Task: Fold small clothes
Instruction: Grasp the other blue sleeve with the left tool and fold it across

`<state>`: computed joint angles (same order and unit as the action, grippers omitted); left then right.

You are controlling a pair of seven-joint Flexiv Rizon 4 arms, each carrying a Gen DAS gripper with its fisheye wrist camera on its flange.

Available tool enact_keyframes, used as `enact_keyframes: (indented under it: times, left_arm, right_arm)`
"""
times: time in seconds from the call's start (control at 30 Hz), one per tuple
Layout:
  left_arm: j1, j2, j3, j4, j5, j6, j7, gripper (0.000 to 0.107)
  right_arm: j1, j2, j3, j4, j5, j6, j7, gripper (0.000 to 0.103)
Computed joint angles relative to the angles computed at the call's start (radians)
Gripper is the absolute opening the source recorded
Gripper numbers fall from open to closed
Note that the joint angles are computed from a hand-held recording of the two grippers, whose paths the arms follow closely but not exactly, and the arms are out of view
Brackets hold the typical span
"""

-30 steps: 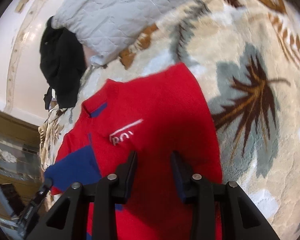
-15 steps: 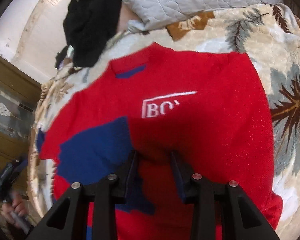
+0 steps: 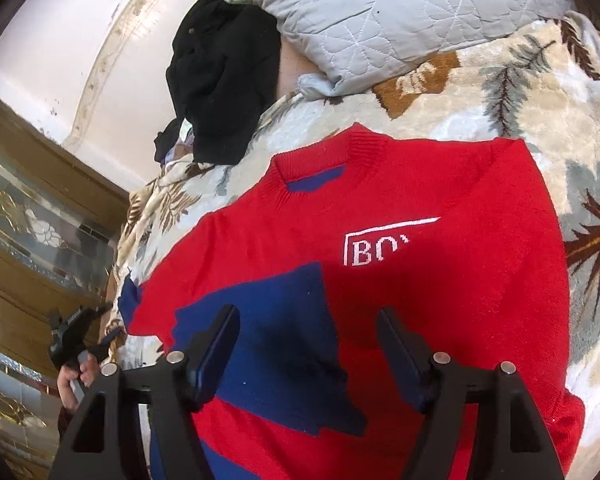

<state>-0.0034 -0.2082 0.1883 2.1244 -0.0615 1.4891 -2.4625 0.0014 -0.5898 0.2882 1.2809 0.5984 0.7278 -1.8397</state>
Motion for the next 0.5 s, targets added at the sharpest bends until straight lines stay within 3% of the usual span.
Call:
enact_keyframes:
  times: [0.07,0.17,0.2,0.27,0.4,0.5]
  left_arm:
    - [0.003,-0.018,0.011,-0.023,0.007,-0.030,-0.003,0.065]
    - [0.117,-0.033,-0.136,0.034,-0.173,0.051,0.126,0.020]
    - [0.121,-0.041,-0.153,0.043,-0.216,0.081,0.156,0.017]
    - [0.063,-0.058,-0.088,0.019,-0.181,0.099,0.141,0.013]
    - [-0.155,-0.077,0.165,-0.100,0.030,0.031,0.013,0.011]
    - [-0.217,-0.062,0.214,-0.162,0.150,0.023,-0.045,0.011]
  right_arm:
    - [0.002,-0.002,-0.002,0.001,-0.005,0.001,-0.003,0.074]
    - [0.003,-0.002,-0.006,0.007,-0.009,0.016,-0.003,0.074]
    - [0.003,-0.003,-0.009,0.008,-0.010,0.026,0.000,0.074]
    - [-0.002,-0.001,-0.007,0.011,-0.004,0.041,0.004,0.074]
    - [-0.013,0.001,-0.003,0.014,0.012,0.076,0.011,0.074]
    - [-0.021,0.006,0.000,0.018,0.019,0.096,0.012,0.074]
